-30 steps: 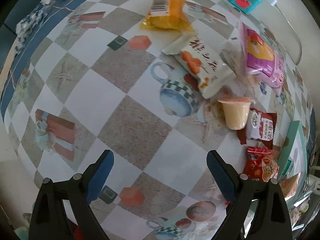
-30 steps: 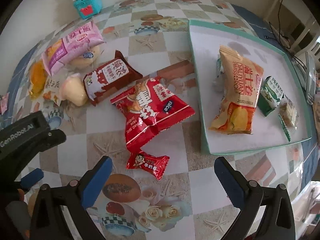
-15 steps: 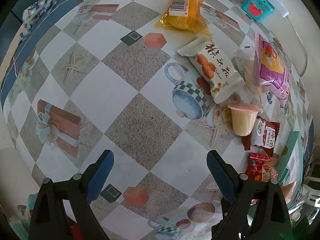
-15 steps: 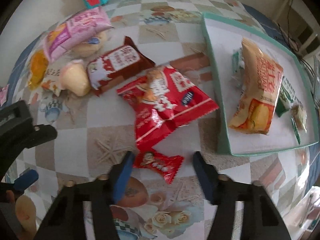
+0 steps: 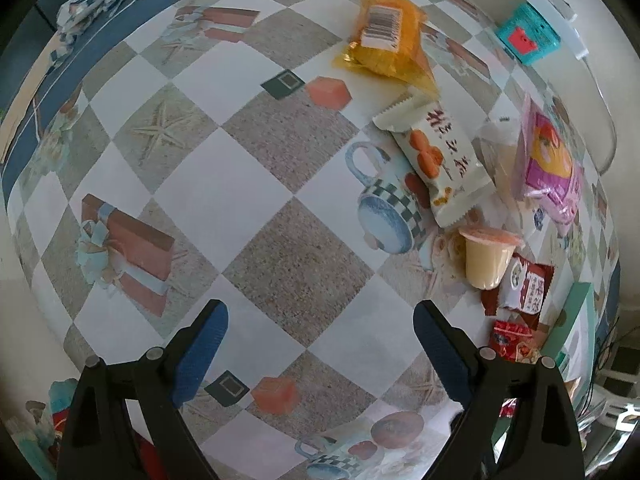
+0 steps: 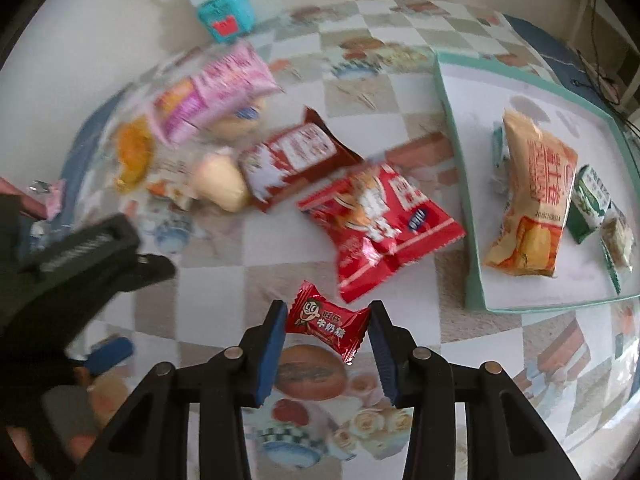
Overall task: Organize snacks
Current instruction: 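Carry red candy over tray with right tool while left grasps red snack bag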
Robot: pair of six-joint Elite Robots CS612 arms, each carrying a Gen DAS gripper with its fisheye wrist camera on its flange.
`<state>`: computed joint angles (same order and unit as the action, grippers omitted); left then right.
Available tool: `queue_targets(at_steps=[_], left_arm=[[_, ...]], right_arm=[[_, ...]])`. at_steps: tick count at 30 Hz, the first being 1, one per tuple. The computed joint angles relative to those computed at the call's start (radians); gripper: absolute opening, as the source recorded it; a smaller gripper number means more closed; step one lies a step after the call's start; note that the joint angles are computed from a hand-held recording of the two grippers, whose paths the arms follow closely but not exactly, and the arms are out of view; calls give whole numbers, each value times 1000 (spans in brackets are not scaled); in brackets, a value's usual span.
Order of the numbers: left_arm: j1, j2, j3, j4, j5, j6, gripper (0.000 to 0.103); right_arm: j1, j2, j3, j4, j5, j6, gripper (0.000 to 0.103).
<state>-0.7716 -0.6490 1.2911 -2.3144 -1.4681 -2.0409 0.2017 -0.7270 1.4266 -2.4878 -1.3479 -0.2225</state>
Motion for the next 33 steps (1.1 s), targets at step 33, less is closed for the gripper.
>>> queue_targets(at_steps=[33], left_arm=[[-1,258,-530,183,64,517,94]], right_arm=[[-130,33,-77,-174,-178,339,44]])
